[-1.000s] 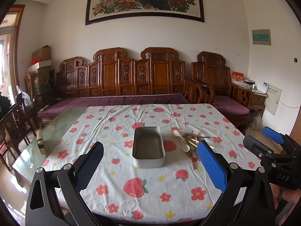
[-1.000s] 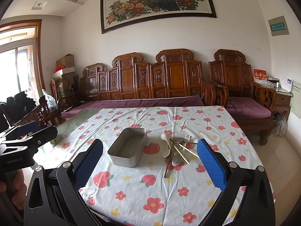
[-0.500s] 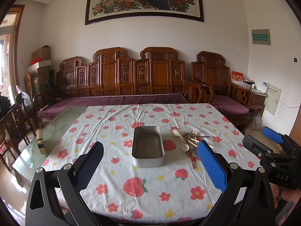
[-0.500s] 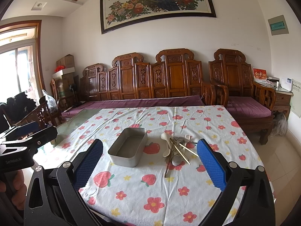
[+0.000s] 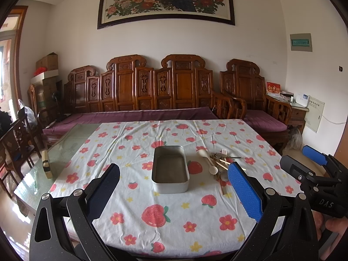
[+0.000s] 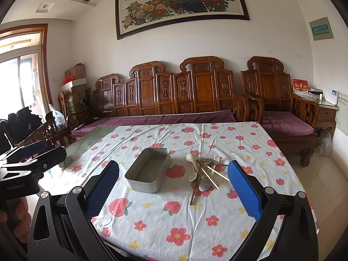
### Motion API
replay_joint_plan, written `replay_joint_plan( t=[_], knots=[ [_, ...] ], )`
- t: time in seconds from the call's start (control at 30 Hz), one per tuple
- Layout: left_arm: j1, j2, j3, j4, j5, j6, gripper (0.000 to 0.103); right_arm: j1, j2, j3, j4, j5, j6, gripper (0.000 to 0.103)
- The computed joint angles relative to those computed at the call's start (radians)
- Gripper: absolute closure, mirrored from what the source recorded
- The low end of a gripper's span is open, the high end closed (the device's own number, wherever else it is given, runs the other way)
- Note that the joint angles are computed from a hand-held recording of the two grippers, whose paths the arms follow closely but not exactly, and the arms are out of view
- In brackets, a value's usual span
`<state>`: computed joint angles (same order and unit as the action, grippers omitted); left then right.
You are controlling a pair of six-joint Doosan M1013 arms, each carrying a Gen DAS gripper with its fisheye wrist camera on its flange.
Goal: Organize utensils
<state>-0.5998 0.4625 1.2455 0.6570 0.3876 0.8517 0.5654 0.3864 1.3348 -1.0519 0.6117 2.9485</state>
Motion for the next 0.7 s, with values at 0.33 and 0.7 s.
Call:
replay_joint_plan(
  t=[0.33,0.7],
  knots=[
    [0.005,0.023,-0.021,-0.068,0.029,0.064,0.006,-0.006,0.004,-0.006,0.031,0.0,-0.026,0.003],
    [0.025,0.073,-0.074,-0.293,0.093,0.279,0.006,-0.026,0.036,-0.023,0.124,-0.003,-0.109,0.003]
  ],
)
